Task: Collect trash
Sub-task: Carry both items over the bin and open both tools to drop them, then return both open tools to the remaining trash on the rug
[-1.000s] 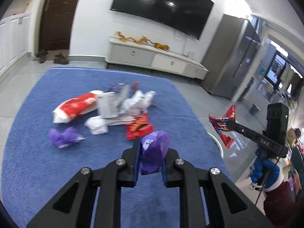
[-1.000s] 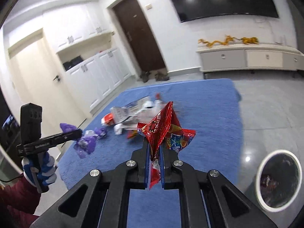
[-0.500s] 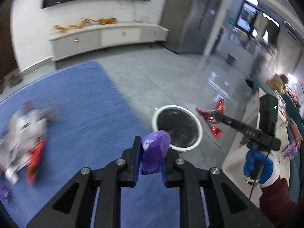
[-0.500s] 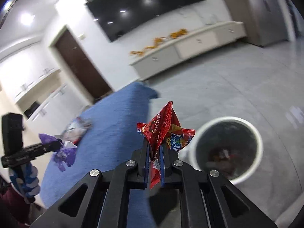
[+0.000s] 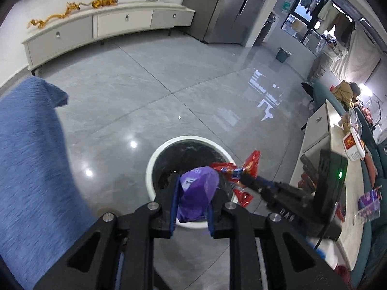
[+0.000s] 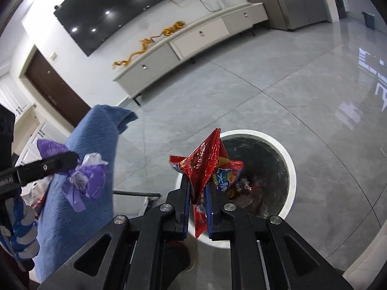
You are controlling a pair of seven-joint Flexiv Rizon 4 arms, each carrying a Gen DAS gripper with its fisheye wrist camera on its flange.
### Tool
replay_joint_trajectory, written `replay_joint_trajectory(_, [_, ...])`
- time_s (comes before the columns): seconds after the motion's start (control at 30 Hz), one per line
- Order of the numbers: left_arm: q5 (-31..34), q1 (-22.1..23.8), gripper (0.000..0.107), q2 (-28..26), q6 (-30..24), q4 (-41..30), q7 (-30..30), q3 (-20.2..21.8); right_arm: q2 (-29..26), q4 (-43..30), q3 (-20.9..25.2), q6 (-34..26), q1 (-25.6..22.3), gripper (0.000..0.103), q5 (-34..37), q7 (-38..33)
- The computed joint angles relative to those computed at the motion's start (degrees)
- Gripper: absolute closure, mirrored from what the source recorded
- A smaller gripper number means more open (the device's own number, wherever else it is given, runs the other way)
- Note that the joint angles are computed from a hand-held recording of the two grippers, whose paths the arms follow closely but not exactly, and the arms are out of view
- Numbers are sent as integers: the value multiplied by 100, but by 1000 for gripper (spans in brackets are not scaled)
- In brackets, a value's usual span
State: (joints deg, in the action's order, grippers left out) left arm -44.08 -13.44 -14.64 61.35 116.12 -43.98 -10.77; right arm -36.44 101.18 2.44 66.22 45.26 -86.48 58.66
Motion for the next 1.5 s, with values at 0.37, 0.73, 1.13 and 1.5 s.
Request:
replay_joint_trajectory(0.37, [150,33,69,-515,42,-266,-212,-233,-125,196,-83,-113,68,64,605,-180])
replay_joint_trajectory(0.73, [-1634,-220,69,584,1355,897,1457,-319,301,371,145,-844,362,58,843,-365])
replay_joint_trajectory(1.13, [-1515,-890,69,2533,718,1889,1925,807,715,-226,464,-2235,1040,55,1219,-1771])
replay_joint_trajectory(1.5, [-1177,-646,46,3996,679,2605,1871,1783,527,-1537,383,-2976,1769,51,1085,-3087])
